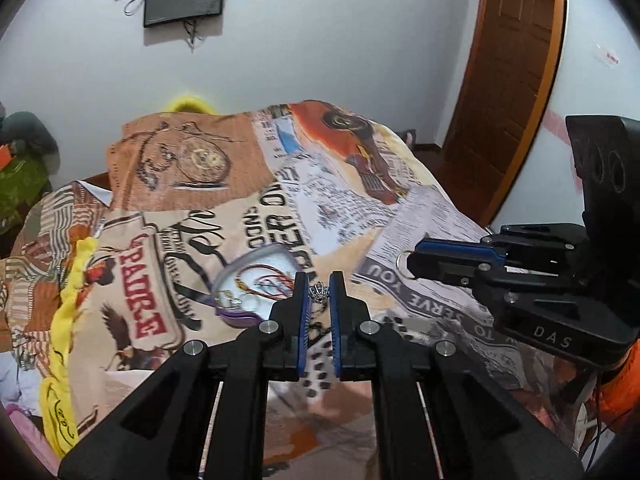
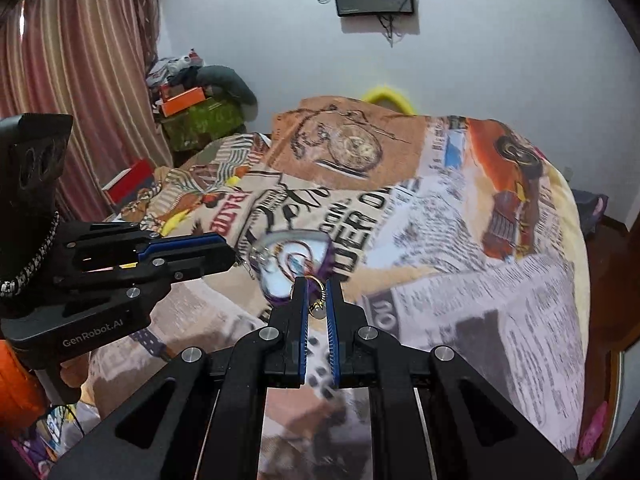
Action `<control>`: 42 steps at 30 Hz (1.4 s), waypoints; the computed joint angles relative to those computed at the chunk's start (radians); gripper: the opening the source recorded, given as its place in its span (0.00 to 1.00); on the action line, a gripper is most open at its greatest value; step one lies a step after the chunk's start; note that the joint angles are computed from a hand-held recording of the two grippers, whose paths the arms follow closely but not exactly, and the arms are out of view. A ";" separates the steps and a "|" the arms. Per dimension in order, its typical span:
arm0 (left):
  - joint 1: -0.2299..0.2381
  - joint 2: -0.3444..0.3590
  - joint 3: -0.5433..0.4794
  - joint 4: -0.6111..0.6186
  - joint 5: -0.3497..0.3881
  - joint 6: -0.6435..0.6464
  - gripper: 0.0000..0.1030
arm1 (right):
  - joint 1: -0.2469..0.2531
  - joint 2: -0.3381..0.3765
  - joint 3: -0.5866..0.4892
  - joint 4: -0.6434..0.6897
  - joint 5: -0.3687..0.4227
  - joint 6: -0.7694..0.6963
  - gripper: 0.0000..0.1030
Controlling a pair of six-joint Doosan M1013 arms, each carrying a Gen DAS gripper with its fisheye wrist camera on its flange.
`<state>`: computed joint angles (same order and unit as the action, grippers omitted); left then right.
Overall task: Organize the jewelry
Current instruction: 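Carry the ring and pendant over the heart tin with both grippers, then lower both items into the heart tin and open both grippers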
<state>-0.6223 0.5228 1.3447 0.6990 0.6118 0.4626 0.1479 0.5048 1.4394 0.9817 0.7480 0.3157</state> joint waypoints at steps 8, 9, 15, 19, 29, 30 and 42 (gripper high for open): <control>0.018 -0.020 0.048 0.034 0.001 -0.071 0.08 | 0.033 0.025 -0.026 -0.023 0.016 0.028 0.07; 0.022 -0.021 0.054 0.032 0.000 -0.077 0.08 | 0.037 0.030 -0.031 -0.030 0.018 0.035 0.07; 0.041 -0.017 0.070 0.004 -0.003 -0.080 0.08 | 0.056 0.059 -0.066 -0.079 0.025 0.086 0.07; 0.054 -0.009 0.071 -0.013 -0.004 -0.075 0.08 | 0.066 0.082 -0.100 -0.123 0.034 0.132 0.07; 0.086 0.030 0.033 -0.077 -0.030 -0.025 0.08 | 0.083 0.143 -0.194 -0.227 0.075 0.242 0.07; 0.089 0.035 0.027 -0.085 -0.034 -0.022 0.08 | 0.083 0.148 -0.201 -0.233 0.079 0.249 0.07; 0.113 0.081 -0.017 -0.200 -0.049 0.065 0.08 | 0.092 0.211 -0.296 -0.301 0.140 0.345 0.08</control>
